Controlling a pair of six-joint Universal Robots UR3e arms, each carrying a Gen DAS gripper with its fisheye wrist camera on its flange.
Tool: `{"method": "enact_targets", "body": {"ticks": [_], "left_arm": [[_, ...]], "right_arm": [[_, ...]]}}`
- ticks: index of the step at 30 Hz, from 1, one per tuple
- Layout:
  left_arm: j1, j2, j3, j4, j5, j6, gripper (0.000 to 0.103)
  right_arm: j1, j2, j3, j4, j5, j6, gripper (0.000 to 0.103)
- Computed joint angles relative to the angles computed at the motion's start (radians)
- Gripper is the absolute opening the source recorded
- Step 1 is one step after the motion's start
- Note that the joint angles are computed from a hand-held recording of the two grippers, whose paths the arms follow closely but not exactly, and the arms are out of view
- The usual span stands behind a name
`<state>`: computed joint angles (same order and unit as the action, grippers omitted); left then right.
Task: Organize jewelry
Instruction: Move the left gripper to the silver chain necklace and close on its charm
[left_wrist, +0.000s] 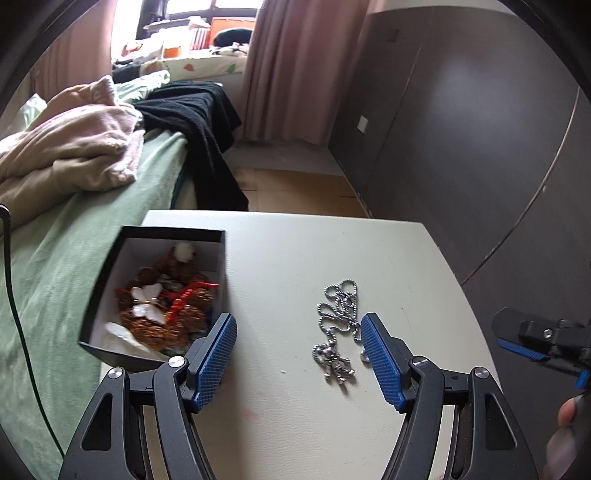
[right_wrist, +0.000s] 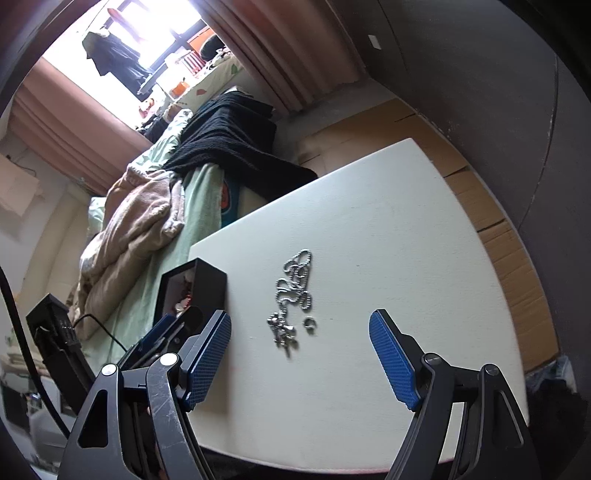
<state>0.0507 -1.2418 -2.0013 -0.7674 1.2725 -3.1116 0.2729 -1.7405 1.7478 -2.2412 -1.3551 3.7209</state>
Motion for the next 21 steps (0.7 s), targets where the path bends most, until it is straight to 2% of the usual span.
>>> {"method": "enact_targets", "body": {"ticks": [4, 6, 12, 16, 18, 21], "left_arm": [[-0.090, -0.085, 0.030, 0.053, 0.096, -0.033, 0.070], [-0.124, -0.128, 0.047, 0.062, 0.137, -0.054, 0.062], [-0.236, -0.238, 0.085, 0.119, 0.267, -0.080, 0.058], [-0.266, -0.277, 0.105, 0.116, 0.262, -0.077, 0.050], [-0.269, -0.294, 0.114, 0.094, 0.250, -0.087, 0.042], [-0.273, -0.321, 0.126, 0.071, 0.268, -0.102, 0.038]], "right_arm": [[-0.056, -0.064, 0.047, 0.031, 0.031, -0.026, 0.077], [-0.085, -0.095, 0.070, 0.038, 0.050, -0.033, 0.078], [-0.157, -0.154, 0.123, 0.040, 0.103, -0.040, 0.078], [-0.186, -0.172, 0.139, 0.042, 0.123, -0.045, 0.078], [-0.196, -0.181, 0.145, 0.045, 0.129, -0.045, 0.078], [-0.202, -0.184, 0.146, 0.050, 0.127, -0.045, 0.078]]}}
